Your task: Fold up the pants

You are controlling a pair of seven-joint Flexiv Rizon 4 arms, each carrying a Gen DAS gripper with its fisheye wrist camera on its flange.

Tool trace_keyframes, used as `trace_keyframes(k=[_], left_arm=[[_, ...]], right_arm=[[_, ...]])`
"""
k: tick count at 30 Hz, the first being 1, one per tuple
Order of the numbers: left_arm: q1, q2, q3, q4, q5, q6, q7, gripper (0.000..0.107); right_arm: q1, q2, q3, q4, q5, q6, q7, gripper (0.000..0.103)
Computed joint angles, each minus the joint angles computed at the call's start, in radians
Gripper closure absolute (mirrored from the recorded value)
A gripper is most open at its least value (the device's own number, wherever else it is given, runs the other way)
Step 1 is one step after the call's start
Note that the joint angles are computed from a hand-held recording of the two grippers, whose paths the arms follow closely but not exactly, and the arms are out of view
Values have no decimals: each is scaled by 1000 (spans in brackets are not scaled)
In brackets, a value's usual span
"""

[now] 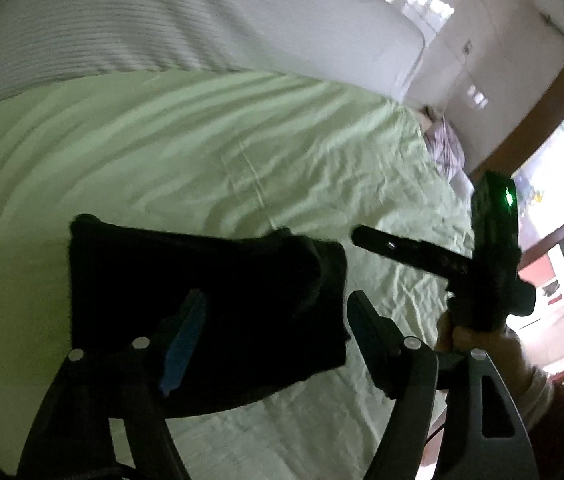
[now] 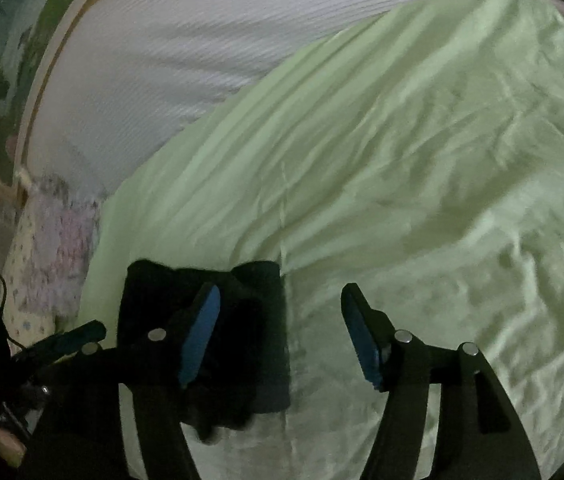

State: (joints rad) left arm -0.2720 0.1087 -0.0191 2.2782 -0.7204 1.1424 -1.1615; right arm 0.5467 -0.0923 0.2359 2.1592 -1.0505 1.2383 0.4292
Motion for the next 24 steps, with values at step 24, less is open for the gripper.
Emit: trace_keyframes(k=[24], left_arm=[[140,13,72,49,77,-96,-63,27]], right_arm=[[116,-52,36,-82,80,-141,-29,23]])
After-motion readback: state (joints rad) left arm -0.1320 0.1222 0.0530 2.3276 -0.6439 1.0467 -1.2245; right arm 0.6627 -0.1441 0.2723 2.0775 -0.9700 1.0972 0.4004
